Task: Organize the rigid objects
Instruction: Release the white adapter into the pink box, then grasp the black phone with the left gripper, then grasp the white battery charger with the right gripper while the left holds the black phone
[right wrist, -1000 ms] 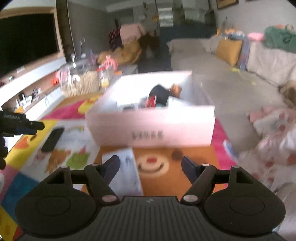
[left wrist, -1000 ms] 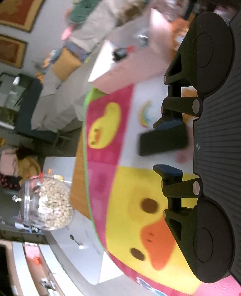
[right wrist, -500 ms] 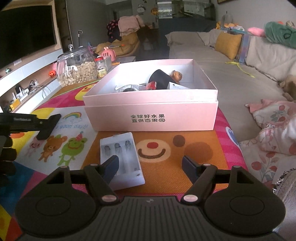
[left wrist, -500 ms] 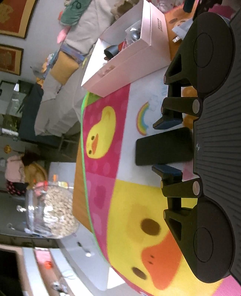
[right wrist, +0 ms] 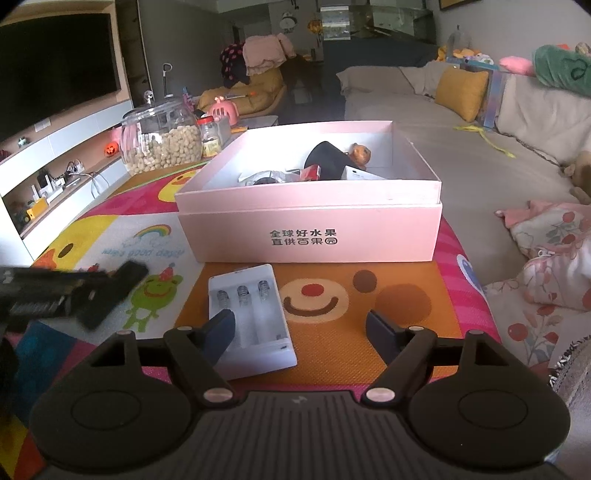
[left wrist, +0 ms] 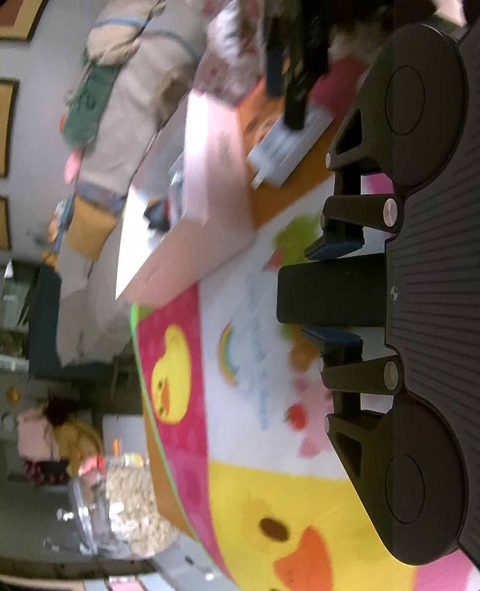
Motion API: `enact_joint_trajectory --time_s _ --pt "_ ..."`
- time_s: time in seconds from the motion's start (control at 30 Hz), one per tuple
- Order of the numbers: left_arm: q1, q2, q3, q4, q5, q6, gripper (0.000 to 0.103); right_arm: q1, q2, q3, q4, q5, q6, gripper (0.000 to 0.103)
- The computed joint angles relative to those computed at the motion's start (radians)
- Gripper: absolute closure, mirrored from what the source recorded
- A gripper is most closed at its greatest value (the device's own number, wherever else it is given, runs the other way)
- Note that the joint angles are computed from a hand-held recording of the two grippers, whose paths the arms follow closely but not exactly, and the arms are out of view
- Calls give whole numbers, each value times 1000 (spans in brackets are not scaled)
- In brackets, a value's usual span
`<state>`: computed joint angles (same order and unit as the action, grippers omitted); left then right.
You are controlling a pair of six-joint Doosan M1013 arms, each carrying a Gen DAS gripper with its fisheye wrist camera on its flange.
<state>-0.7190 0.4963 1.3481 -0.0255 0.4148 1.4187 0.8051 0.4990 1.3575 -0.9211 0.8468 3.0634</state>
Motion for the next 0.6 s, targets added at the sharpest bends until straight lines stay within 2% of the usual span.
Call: enact_joint_trajectory --time_s 0.13,0.3,0.43,0.6 --pt "-14 -2 -2 71 24 -66 59 0 4 -6 8 8 -12 24" --pt "-16 6 -22 81 52 -84 57 4 4 -5 -12 11 -6 25" --pt "-18 5 -18 102 46 -96 58 1 6 -11 2 -32 -59 32" --pt "-19 2 -11 112 35 -99 58 -7 39 -70 36 -28 -143 32"
